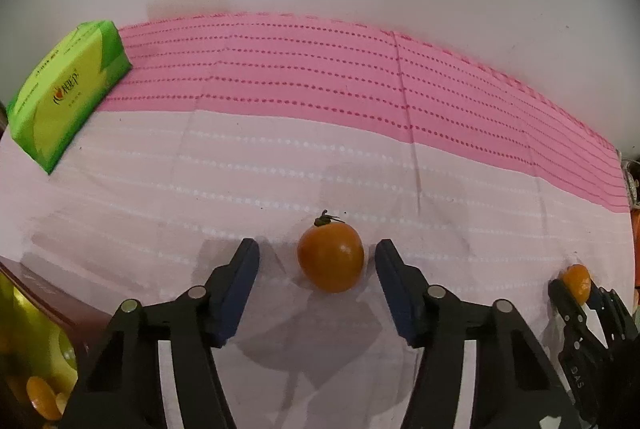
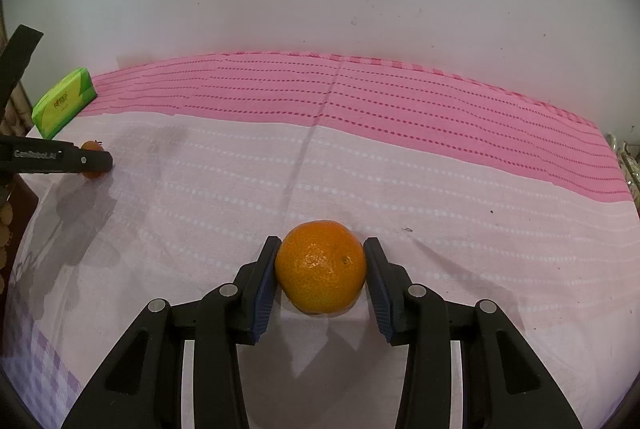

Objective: Organize fruits
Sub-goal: 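Move the left gripper to the orange tomato and close on it while the right holds the orange, then carry the orange tomato into the tin with the left gripper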

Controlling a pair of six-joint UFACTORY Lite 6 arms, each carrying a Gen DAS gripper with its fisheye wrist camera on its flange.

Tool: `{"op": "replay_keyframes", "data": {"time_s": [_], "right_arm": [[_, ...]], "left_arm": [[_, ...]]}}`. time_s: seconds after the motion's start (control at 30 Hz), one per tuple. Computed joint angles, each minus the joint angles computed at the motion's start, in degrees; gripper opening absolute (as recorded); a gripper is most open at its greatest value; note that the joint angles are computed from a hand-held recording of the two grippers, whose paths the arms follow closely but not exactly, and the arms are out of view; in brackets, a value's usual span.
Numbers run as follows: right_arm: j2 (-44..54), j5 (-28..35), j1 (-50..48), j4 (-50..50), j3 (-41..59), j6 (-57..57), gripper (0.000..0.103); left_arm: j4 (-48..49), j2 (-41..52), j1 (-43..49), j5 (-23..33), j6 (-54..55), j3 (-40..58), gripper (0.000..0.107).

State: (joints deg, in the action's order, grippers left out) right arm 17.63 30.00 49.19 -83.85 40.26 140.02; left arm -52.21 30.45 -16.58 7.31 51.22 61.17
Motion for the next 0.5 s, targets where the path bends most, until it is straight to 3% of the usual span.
{"op": "replay_keyframes", "data": {"time_s": [0.2, 0.33, 0.5], "right_arm": [[-0.1, -0.1, 0.0, 0.0, 0.0, -0.1, 0.043], [-0.1, -0.1, 0.0, 0.1, 0.0, -0.1, 0.043], [-0.1, -0.1, 0.0, 0.0, -0.1, 0.0, 0.044]], "left_arm": [[3.2, -1.4, -1.9, -1.5, -1.4, -1.8, 0.027], [-2.7, -3.2, -2.0, -1.6, 5.2, -4.3, 0.027], [5.8, -7.0, -3.4, -4.7, -2.6, -9.4, 0.027]]}}
